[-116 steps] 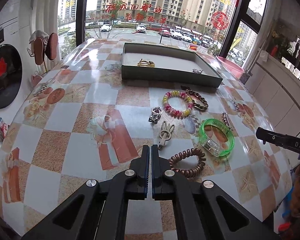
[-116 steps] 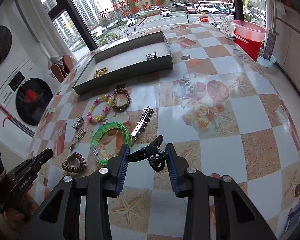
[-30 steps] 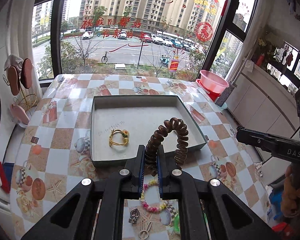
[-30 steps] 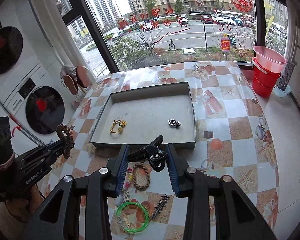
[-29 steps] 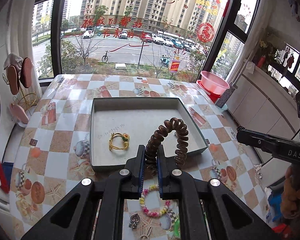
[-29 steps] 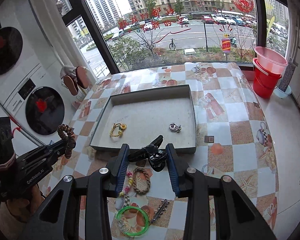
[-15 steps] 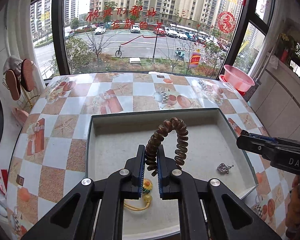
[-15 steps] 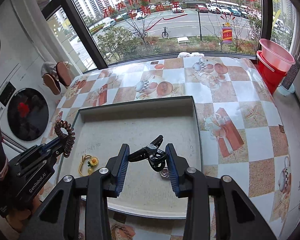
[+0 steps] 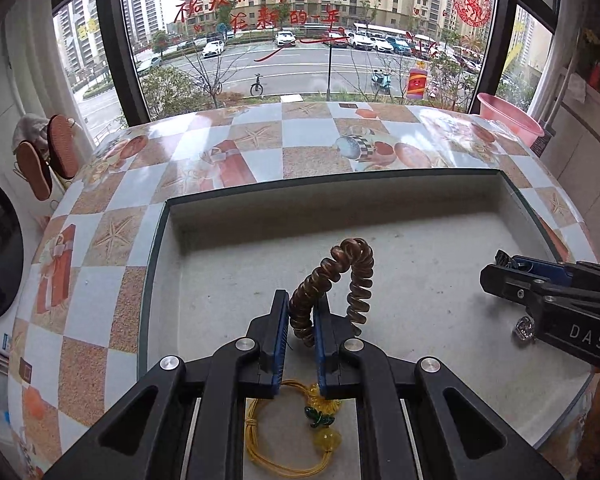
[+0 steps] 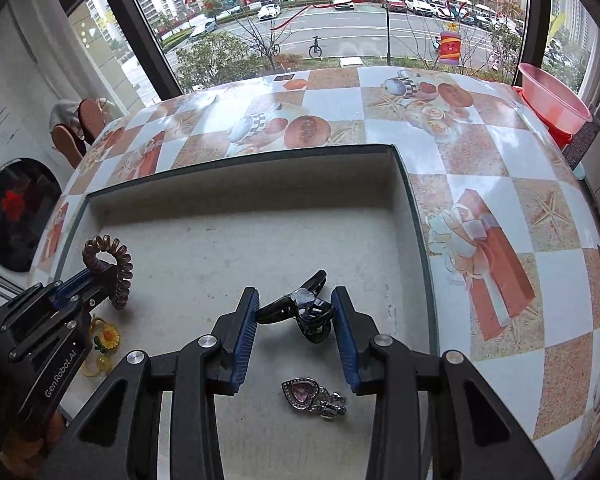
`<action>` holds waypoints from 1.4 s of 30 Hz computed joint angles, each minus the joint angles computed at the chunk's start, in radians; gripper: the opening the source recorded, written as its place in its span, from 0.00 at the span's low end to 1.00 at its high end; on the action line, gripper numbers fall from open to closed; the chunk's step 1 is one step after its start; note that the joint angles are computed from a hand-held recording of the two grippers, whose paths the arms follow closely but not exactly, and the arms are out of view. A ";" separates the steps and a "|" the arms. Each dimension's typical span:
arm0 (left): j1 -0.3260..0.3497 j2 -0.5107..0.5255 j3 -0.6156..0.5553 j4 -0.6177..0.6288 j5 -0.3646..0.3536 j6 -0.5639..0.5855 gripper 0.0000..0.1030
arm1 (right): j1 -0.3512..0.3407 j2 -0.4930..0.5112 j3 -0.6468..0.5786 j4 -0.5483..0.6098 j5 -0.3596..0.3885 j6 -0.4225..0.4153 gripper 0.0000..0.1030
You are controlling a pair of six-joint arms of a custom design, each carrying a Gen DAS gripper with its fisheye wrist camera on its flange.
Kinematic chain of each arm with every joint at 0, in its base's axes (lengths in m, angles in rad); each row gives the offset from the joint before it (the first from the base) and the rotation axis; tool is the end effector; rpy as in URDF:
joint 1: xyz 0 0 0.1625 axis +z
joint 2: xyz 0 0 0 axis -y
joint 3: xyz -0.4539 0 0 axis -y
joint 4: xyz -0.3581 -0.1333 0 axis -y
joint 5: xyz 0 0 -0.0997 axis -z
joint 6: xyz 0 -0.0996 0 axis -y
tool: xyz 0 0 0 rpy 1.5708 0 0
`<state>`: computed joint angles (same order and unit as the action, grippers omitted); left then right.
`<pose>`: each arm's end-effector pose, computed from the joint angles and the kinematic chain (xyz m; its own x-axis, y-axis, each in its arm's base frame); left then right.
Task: Organize jewelry
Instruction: 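Open the left tool over the tray while the right tool releases the claw clip there, then lift both tools out of the tray back over the remaining jewelry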
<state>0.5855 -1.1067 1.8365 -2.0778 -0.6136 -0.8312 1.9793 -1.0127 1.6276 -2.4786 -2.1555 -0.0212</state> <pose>-0.3436 -0.4855 0.2517 -0.7135 -0.0074 -0.7007 0.4240 0.7915 -0.4401 0.3310 -0.5675 0.2902 -0.8203 -0.2036 0.5344 -0.3978 0.8745 -0.2775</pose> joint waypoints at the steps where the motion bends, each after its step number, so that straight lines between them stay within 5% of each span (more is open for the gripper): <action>1: -0.001 0.012 -0.032 0.028 0.003 -0.002 0.24 | 0.001 0.001 0.002 -0.004 -0.004 -0.004 0.40; 4: -0.002 0.032 -0.077 0.092 0.027 -0.019 0.24 | 0.003 0.001 0.001 0.002 -0.002 -0.002 0.43; 6: 0.005 0.041 -0.106 0.124 0.015 -0.035 0.31 | 0.003 -0.002 -0.001 0.005 0.013 0.011 0.56; 7: 0.008 0.041 -0.114 0.131 0.011 -0.045 0.58 | 0.000 -0.006 0.000 0.002 0.026 0.020 0.63; 9: -0.005 0.032 -0.109 0.140 0.042 -0.086 0.92 | -0.006 -0.020 0.004 -0.006 0.064 0.038 0.63; 18: -0.035 0.011 -0.108 0.095 0.070 -0.078 0.92 | 0.003 -0.095 0.043 -0.050 0.133 0.101 0.66; 19: -0.043 0.003 -0.099 0.086 0.077 -0.080 0.99 | 0.007 -0.104 0.047 -0.050 0.134 0.108 0.67; 23: -0.086 -0.035 -0.063 0.064 0.098 -0.073 1.00 | 0.021 -0.137 0.068 -0.043 0.144 0.133 0.80; 25: -0.108 -0.057 -0.057 0.087 0.081 -0.083 1.00 | 0.033 -0.155 0.085 -0.047 0.142 0.139 0.80; 28: -0.145 -0.091 -0.043 0.141 0.067 -0.105 1.00 | 0.051 -0.187 0.118 -0.055 0.143 0.137 0.99; 35: -0.229 -0.175 0.006 0.374 0.014 -0.237 1.00 | 0.102 -0.285 0.215 -0.039 0.128 0.141 1.00; 42: -0.297 -0.260 0.089 0.474 -0.085 -0.358 1.00 | 0.141 -0.378 0.318 0.022 0.066 0.229 1.00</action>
<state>0.2884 -1.3669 1.9253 -1.6040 -0.6983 -1.1892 2.1203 -1.3906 1.9456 -2.4568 -2.0895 0.2074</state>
